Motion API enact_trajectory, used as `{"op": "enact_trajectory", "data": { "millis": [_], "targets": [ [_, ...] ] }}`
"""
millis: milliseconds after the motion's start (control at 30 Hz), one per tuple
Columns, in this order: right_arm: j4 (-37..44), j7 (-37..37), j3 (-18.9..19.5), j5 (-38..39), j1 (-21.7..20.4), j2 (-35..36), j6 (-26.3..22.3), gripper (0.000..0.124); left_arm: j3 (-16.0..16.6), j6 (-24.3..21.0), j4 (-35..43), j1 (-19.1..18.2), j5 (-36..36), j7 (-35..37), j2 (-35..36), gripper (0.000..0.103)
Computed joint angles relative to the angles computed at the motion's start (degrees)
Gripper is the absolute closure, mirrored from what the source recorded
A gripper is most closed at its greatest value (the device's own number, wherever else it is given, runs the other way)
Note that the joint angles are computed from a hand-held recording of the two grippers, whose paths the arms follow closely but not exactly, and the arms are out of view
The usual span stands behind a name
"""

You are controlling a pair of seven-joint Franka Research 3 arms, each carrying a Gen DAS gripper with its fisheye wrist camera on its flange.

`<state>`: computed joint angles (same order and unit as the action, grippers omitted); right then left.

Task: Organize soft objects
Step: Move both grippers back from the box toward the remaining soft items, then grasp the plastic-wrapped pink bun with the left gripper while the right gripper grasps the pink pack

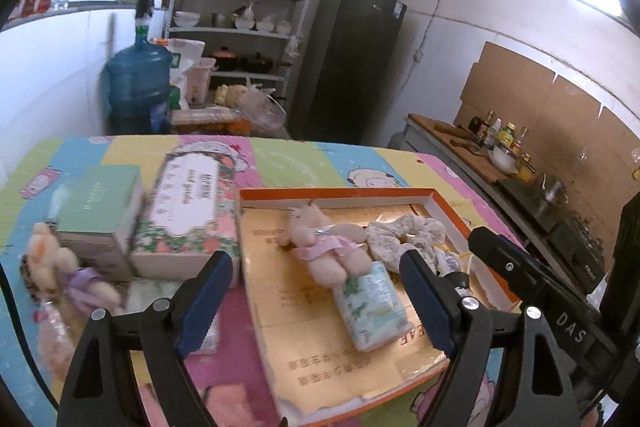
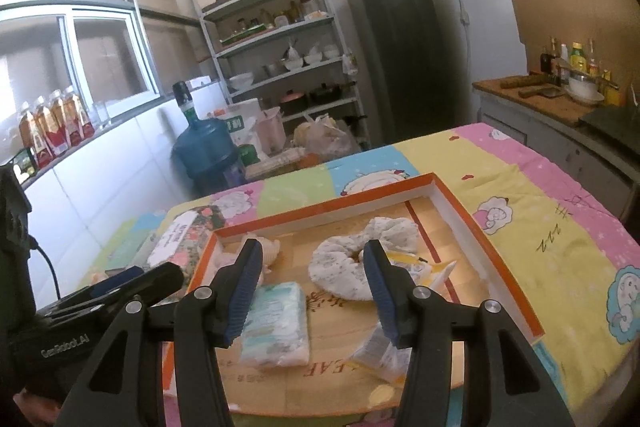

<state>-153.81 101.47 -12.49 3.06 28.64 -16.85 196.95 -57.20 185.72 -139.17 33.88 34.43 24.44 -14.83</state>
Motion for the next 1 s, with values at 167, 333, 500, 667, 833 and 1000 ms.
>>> {"op": "enact_trajectory", "data": {
  "millis": [167,333,500,667,833,1000],
  "targets": [
    [-0.99,-2.16,9.04,5.31,-5.89,-1.2,0.62,0.069,4.05,1.58,-4.25,-3.04,-1.65,-0.24,-5.45,0.018],
    [-1.02,-4.7,14.51,9.34,-8.25,-1.63,0.47,0.069,7.85,1.9,-8.76,-6.33,-5.19,1.32,-10.1,0.018],
    [-0.93,-5.85,16.33,11.48,-7.31,-1.27,0.04,0.069,13.84,0.58,-13.16,-11.97,-6.61,3.13,-12.59,0.018],
    [-0.69,-6.24,17.86,12.85,-6.22,-0.21,-0.61,0.069,18.81,-0.23,-17.74,-16.6,-7.52,3.34,-15.73,0.018],
    [-0.6,-7.91,22.92,15.6,-8.01,0.22,-1.34,0.069,21.82,0.62,-22.17,-18.35,-8.98,3.38,-19.06,0.018],
    [0.28,-9.33,26.68,17.85,-8.94,1.08,-2.13,0.069,23.97,0.84,-25.35,-19.55,-10.68,3.88,-20.72,0.018]
  ]
}}
